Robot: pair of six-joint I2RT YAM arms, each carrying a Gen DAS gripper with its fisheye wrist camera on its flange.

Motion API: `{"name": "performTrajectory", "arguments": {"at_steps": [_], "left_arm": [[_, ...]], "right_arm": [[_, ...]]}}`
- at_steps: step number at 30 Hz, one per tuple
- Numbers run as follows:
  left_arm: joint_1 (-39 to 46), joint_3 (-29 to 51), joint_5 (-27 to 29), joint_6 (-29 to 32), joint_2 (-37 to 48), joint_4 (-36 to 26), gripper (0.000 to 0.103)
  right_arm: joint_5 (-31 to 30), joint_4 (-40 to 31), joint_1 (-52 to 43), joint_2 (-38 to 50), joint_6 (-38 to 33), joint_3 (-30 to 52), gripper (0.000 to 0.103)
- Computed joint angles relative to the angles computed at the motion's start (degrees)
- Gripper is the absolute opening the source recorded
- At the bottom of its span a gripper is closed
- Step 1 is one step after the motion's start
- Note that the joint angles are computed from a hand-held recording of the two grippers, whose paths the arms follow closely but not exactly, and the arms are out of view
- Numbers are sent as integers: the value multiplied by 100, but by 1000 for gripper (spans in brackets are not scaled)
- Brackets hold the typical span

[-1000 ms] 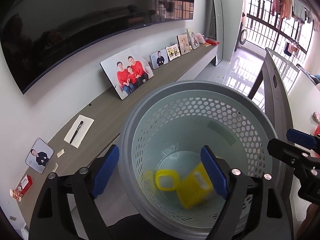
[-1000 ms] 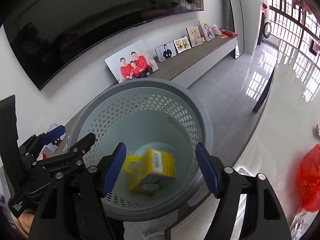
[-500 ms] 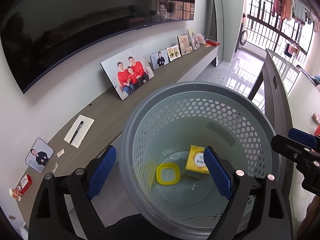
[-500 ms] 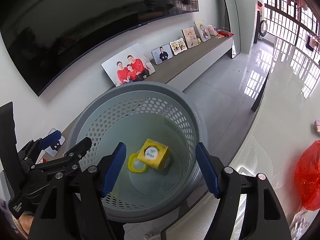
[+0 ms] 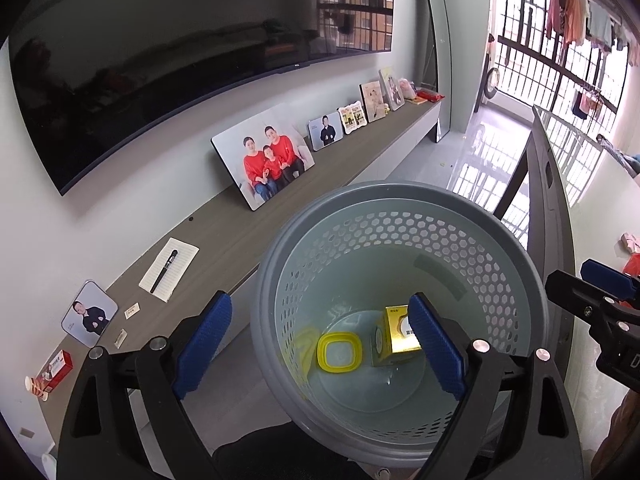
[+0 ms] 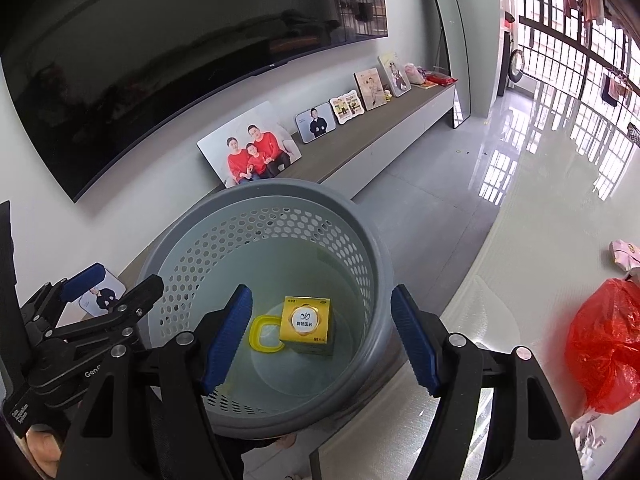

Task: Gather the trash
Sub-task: 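Withdraw both tools from the wastebasket back toward the table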

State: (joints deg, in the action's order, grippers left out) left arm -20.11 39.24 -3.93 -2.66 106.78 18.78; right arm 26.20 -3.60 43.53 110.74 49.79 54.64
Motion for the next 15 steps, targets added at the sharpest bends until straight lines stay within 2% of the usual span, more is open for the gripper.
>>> {"name": "performTrajectory", "arguments": {"at_steps": [6,10,15], "left_arm": [[-175,-132,-131,-78,-319,-165,88],[-249,-188,19,-163,-525,-289,88],[-483,-243,-19,-175,-836,-413,88]], "right_arm": [[259,-96,139,-403,111,-236,69],[441,-238,233,-800,320,-508,69],[868,-621,462,-1490,900,-1010,69]]}}
